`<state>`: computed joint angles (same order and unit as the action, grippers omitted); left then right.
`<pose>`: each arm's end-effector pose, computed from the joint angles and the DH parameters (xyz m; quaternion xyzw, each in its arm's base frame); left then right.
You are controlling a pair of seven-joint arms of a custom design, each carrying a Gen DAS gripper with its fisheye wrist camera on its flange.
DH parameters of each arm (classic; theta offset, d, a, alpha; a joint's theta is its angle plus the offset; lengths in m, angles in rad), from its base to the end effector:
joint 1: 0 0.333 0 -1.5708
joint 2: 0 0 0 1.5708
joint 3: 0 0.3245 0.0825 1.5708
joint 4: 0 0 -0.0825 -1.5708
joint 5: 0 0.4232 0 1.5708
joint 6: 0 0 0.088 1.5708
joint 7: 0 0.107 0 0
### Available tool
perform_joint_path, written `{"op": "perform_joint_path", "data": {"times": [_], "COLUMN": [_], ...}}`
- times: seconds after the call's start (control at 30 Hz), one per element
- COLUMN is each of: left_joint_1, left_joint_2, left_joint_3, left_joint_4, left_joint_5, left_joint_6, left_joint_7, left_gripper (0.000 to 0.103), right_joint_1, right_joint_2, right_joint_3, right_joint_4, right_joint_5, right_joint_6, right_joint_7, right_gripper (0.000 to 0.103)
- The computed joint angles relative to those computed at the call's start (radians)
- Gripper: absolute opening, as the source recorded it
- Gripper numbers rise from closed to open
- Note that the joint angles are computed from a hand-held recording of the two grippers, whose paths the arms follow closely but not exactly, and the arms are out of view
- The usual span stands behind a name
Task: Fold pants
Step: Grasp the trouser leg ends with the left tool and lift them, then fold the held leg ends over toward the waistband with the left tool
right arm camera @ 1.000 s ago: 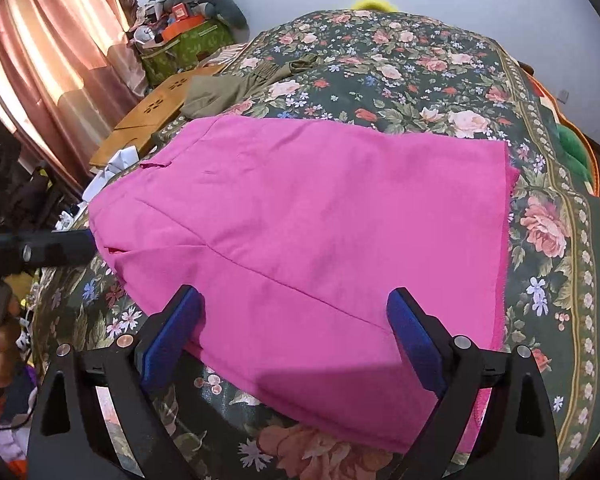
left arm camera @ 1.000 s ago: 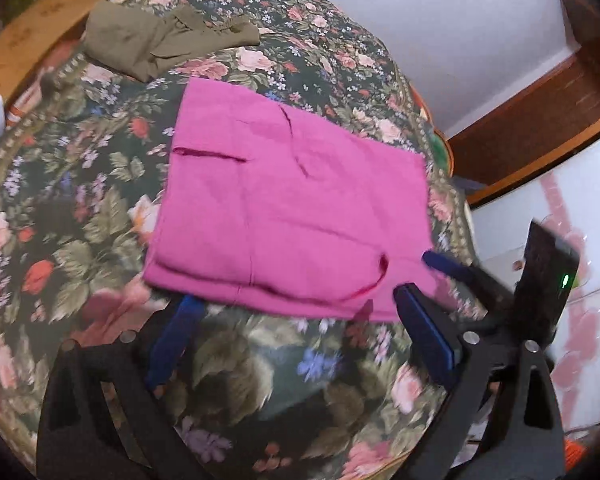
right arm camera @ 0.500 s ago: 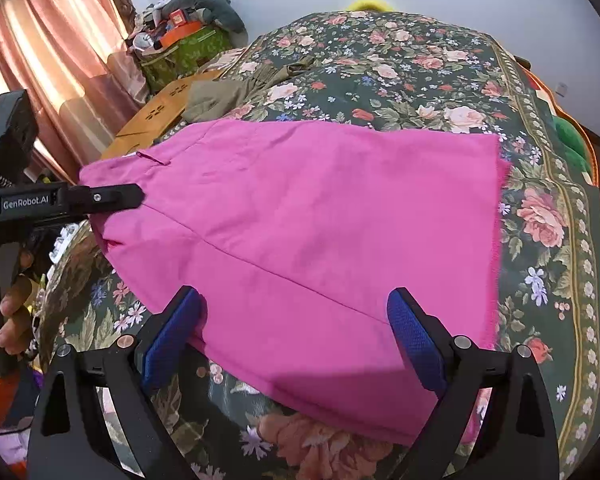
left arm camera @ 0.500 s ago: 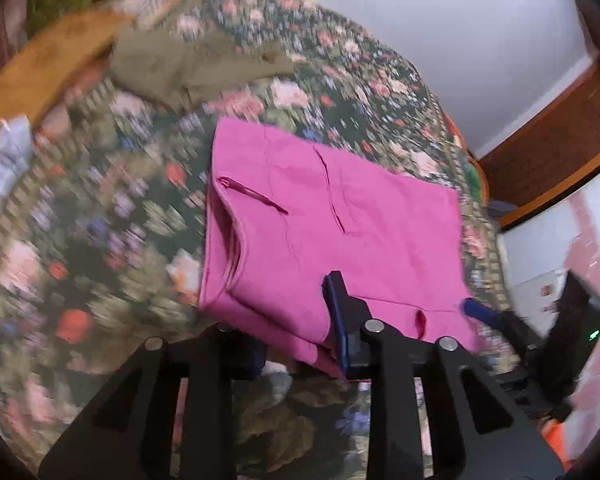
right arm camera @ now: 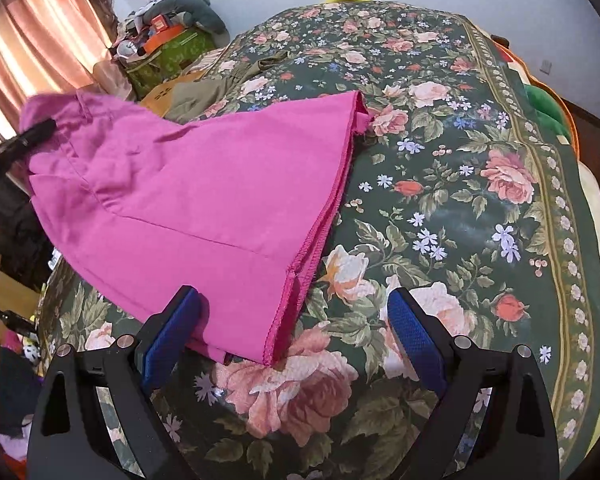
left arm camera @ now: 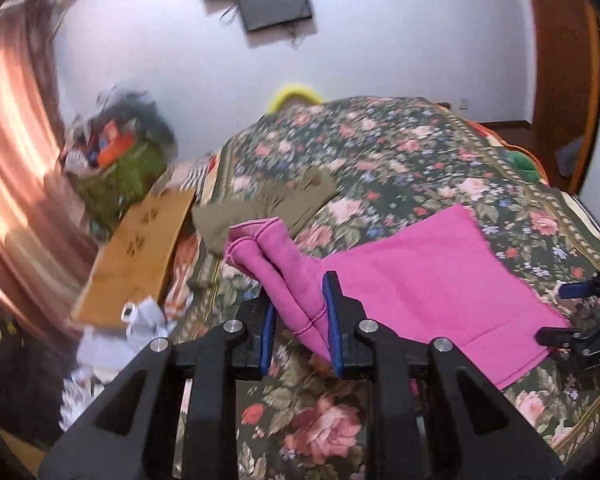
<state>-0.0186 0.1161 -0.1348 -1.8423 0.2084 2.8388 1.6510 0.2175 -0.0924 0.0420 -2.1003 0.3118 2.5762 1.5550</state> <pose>0.6714 -0.1105 0.5617 -0.5008 0.7515 -0.2679 0.3358 0.5830 0.1500 0.5157 -0.6948 0.6537 -0.0803 0.2890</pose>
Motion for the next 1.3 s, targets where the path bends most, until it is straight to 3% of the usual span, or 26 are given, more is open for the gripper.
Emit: {"op": "perform_joint_path", "data": {"times": [0.17, 0.27, 0.33, 0.5, 0.87, 0.97, 1.03, 1.3], "left_joint_1": [0.030, 0.039, 0.043, 0.033, -0.013, -0.018, -0.017, -0.045], "left_joint_2": [0.010, 0.038, 0.071, 0.130, 0.161, 0.156, 0.146, 0.258], "left_joint_3": [-0.083, -0.115, -0.126, -0.136, -0.132, -0.130, -0.128, -0.082], "left_joint_4": [0.053, 0.129, 0.202, 0.305, 0.319, 0.311, 0.295, 0.423], "left_joint_5": [-0.317, -0.518, -0.628, -0.743, -0.713, -0.698, -0.702, -0.460], "left_joint_6": [-0.055, -0.156, -0.258, -0.421, -0.534, -0.526, -0.487, -0.392], "left_joint_7": [0.276, 0.405, 0.454, 0.485, 0.480, 0.488, 0.505, 0.410], "left_gripper": [0.021, 0.020, 0.019, 0.017, 0.019, 0.041, 0.062, 0.080], "right_joint_1": [0.002, 0.003, 0.003, 0.002, 0.003, 0.003, 0.002, -0.006], "right_joint_2": [-0.003, -0.003, -0.003, -0.003, -0.005, -0.006, -0.009, -0.048], "right_joint_3": [0.003, 0.000, -0.002, -0.001, -0.001, -0.001, -0.001, -0.002], "right_joint_4": [-0.005, -0.008, -0.009, -0.008, -0.011, -0.012, -0.014, -0.043], "right_joint_5": [-0.015, 0.005, 0.014, 0.013, 0.023, 0.023, 0.024, 0.005], "right_joint_6": [0.011, 0.013, 0.013, 0.013, 0.018, 0.017, 0.017, 0.027], "right_joint_7": [0.006, -0.003, -0.009, -0.014, -0.021, -0.021, -0.018, 0.006], "right_gripper": [0.093, 0.093, 0.093, 0.093, 0.093, 0.093, 0.093, 0.093]}}
